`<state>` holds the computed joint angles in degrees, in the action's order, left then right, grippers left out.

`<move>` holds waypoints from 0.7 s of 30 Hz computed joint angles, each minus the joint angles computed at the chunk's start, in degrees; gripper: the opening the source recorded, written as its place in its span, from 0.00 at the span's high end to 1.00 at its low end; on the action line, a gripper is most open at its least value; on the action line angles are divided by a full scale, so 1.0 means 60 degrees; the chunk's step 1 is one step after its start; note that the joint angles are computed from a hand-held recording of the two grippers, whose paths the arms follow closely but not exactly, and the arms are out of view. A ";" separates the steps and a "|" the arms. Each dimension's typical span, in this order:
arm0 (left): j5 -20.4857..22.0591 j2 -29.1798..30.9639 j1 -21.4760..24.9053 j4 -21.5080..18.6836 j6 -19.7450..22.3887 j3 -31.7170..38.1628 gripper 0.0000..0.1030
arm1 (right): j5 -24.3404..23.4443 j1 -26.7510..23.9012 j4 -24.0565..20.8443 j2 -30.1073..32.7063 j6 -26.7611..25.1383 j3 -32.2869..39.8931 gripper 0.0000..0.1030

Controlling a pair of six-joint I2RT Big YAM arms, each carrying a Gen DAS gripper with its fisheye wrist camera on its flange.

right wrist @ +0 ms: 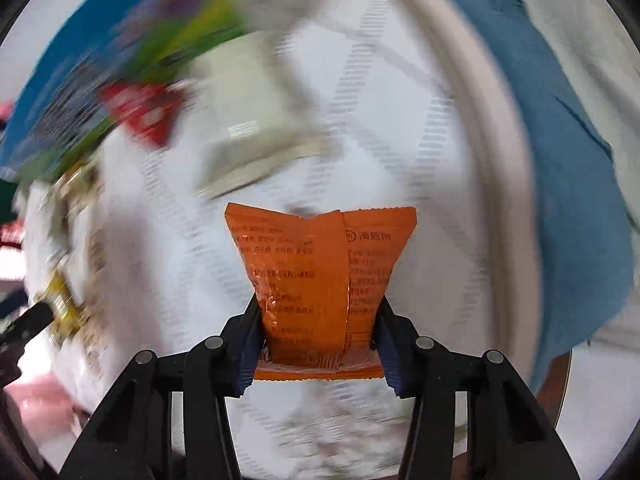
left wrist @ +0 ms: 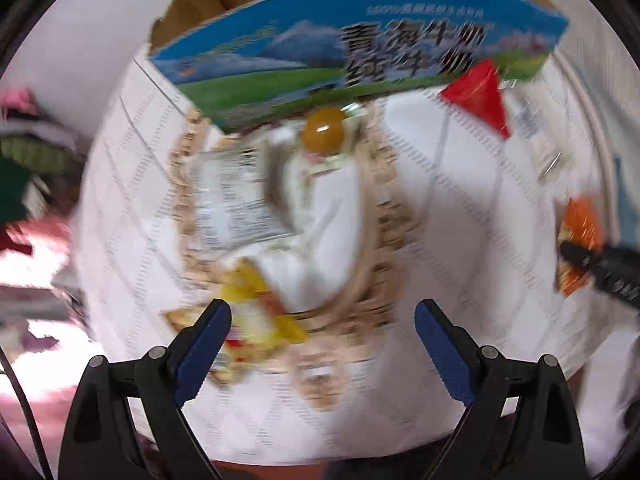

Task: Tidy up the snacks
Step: 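Grasp the yellow GUOBA bag with left tool while right tool grasps the orange packet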

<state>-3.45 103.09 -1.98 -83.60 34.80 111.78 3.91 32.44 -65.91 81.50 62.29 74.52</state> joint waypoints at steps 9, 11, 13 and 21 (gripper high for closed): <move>-0.2315 0.0267 0.0397 0.1081 0.3059 -0.0824 0.09 | -0.0373 0.0978 -0.0576 0.2444 -0.1904 0.3129 0.49; -0.2670 0.0246 0.0359 0.1668 0.3669 -0.1261 0.09 | -0.0481 0.1058 -0.0780 0.2794 -0.2081 0.3569 0.49; -0.2871 0.0171 0.0308 0.2257 0.4368 -0.1652 0.10 | -0.0528 0.1136 -0.0895 0.3030 -0.2160 0.3841 0.49; -0.1823 0.1740 0.0483 -0.1125 0.0973 0.1104 0.36 | -0.0621 0.1229 -0.1040 0.3278 -0.2158 0.4163 0.49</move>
<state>-14.39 113.53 0.92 -90.35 40.63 118.41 0.18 39.82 -72.14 101.17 49.34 99.50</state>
